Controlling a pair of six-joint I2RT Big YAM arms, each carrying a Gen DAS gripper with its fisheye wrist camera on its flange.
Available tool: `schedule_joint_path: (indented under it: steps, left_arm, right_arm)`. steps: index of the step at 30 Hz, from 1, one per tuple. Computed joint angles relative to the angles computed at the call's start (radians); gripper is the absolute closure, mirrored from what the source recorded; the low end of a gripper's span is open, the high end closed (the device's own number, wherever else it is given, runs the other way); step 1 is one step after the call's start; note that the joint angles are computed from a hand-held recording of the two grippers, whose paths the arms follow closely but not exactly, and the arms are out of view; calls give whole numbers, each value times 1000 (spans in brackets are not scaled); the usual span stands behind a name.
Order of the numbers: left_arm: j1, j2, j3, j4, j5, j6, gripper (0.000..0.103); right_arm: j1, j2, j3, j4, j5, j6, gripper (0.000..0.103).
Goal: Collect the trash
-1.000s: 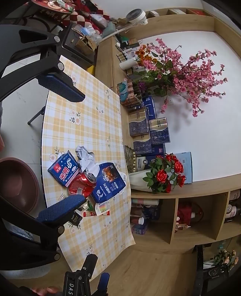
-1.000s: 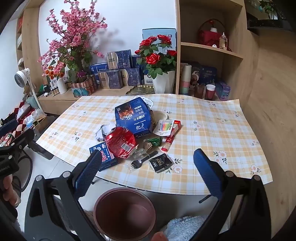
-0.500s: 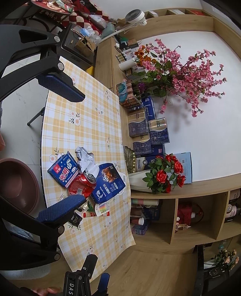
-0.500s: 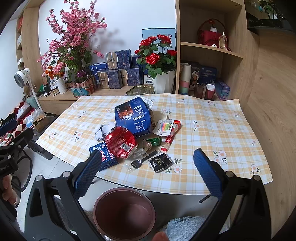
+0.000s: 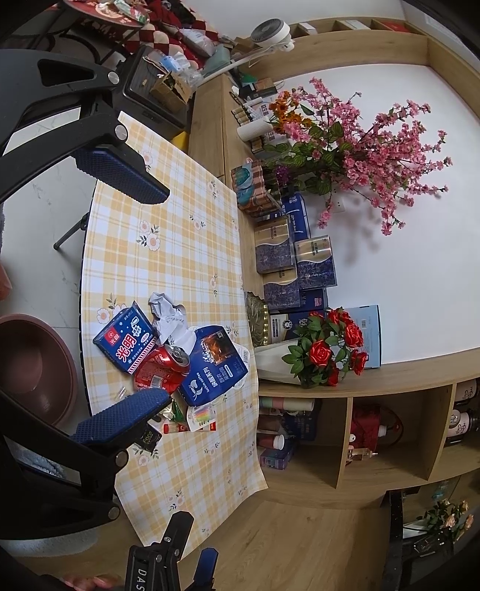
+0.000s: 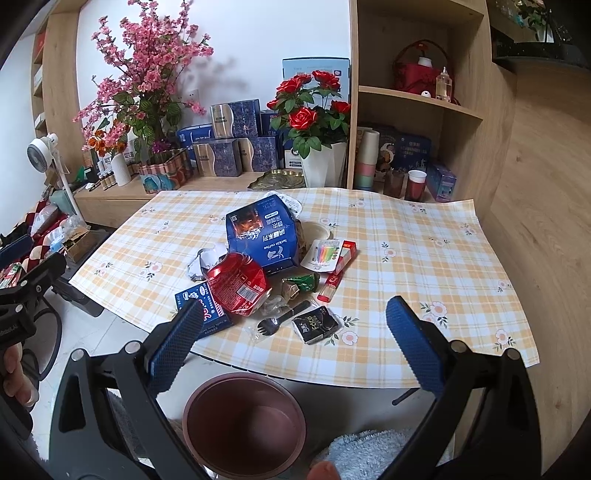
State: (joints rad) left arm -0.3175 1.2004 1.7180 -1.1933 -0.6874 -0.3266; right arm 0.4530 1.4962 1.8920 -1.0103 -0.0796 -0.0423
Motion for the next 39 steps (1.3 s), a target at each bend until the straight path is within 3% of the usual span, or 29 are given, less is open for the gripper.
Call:
schedule_joint_path:
  steps: [39]
  left_arm:
    - [-1, -7, -13, 4, -1, 0, 5]
  right_arm:
    - [20, 7, 1, -9, 18, -8, 6]
